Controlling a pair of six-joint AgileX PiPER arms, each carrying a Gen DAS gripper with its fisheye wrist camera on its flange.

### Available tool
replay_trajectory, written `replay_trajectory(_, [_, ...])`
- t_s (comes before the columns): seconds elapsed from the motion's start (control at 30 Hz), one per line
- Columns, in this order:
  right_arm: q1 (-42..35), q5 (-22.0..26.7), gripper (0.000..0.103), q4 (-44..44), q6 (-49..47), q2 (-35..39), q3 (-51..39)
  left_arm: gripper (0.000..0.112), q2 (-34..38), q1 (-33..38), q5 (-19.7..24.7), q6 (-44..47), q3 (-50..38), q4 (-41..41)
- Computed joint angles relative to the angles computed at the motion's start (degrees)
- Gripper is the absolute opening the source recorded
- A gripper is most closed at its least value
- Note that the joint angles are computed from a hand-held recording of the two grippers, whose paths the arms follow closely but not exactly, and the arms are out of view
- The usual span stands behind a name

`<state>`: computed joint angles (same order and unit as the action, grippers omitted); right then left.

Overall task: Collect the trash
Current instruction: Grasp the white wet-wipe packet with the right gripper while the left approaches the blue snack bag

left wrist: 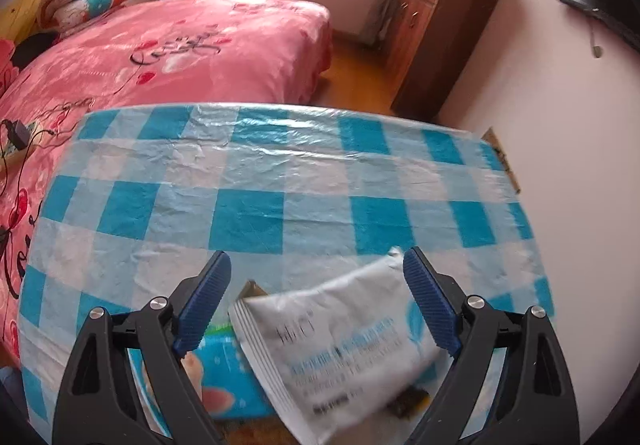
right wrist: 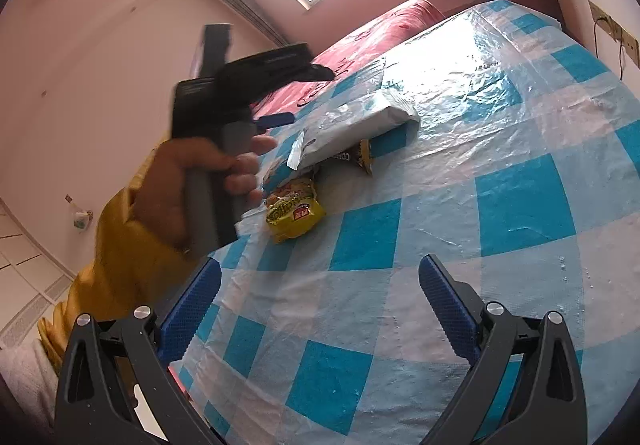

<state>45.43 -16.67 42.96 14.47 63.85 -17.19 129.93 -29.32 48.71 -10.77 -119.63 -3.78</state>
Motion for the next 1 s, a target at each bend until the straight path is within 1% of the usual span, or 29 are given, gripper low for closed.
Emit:
replay_trajectory(0.03, [-0.2,0.2,0.098,-1.0,1.1,-0.2,0.2,0.089,1.5,-0.1,1.6,-1.3,-2.3,1.4])
replay_trajectory(0.1, [-0.9,0.0,0.098,-4.6,5.1,-0.6,1.0,0.089,3.3,-0.4,3.4,-3.4,-4.4,3.8])
replay_trajectory(0.17, [-1.1,0.1,0.098,-5.4,6.3,-1.5,1.7,0.088,4.0,-0.5,4.7,-3.8,-4.5,4.6])
replay_trajectory(0.2, [-1.2,0.3,0.098,-5.6,6.5,-1.9,1.8,0.088,3.5,-0.6,4.3,-3.6,-2.9,4.5])
replay_trajectory(0.23, [-1.7,0.3,0.098,-7.6,8.6,-2.1,2.2,0.088,2.6,-0.6,3.3,-3.1,-0.9,4.1])
replay_trajectory(0.27, [-1.8,0.3,0.098,-7.6,8.8,-2.3,2.4,0.088,0.4,-0.8,0.8,-2.5,3.3,3.6])
replay_trajectory(0.37, [-1.9,0.5,0.098,-2.4,4.5,-3.5,2.9,0.088,-5.3,-2.1,-5.0,-2.2,13.5,5.0])
replay_trajectory(0.4, [-1.6,0.1,0.098,1.2,1.7,-4.3,3.3,0.088,-6.7,-2.4,-6.1,-1.9,15.9,5.0])
replay_trajectory(0.47, [-1.5,0.1,0.098,7.5,-3.5,-6.3,4.2,0.088,-10.4,-2.7,-8.7,0.3,22.1,3.0])
replay_trajectory(0.5, [-1.8,0.0,0.098,9.3,-4.6,-7.4,4.8,0.088,-11.8,-2.8,-9.8,1.1,24.6,2.2])
replay_trajectory(0.57, [-2.9,0.4,0.098,9.8,-4.8,-8.9,5.5,0.088,-15.5,-3.2,-12.7,3.4,31.1,-0.4])
replay_trajectory(0.6, [-2.8,0.3,0.098,13.2,-8.0,-9.5,5.7,0.088,-17.5,-3.5,-14.1,4.5,34.4,-1.5])
replay_trajectory(0.63, [-2.7,0.2,0.098,15.4,-10.0,-10.0,5.8,0.088,-18.5,-3.7,-14.7,5.0,36.0,-2.1])
replay_trajectory(0.7, [-2.6,0.2,0.098,16.7,-11.1,-10.4,5.9,0.088,-21.8,-4.2,-16.1,8.1,41.0,-5.5])
replay_trajectory(0.77, [-2.5,1.0,0.098,20.8,-15.8,-10.0,5.1,0.088,-24.2,-4.5,-16.8,12.6,44.5,-9.4])
replay_trajectory(0.83, [-2.6,1.4,0.098,19.0,-14.5,-8.6,4.5,0.086,-26.8,-4.3,-17.6,18.0,48.1,-13.8])
replay_trajectory(0.87, [-3.2,2.0,0.098,15.9,-12.1,-8.3,4.4,0.085,-28.3,-4.3,-18.1,19.1,50.0,-14.1])
replay_trajectory(0.9, [-3.5,2.6,0.098,15.1,-11.7,-8.1,4.2,0.085,-29.5,-4.1,-18.6,19.7,51.3,-14.0])
replay_trajectory(0.97, [-2.5,2.1,0.098,18.2,-14.7,-6.6,3.2,0.085,-32.8,-2.9,-19.6,24.7,54.7,-17.3])
replay_trajectory(1.0, [-2.5,2.3,0.098,17.5,-14.2,-6.3,3.0,0.085,-34.4,-2.5,-20.3,25.7,56.3,-17.2])
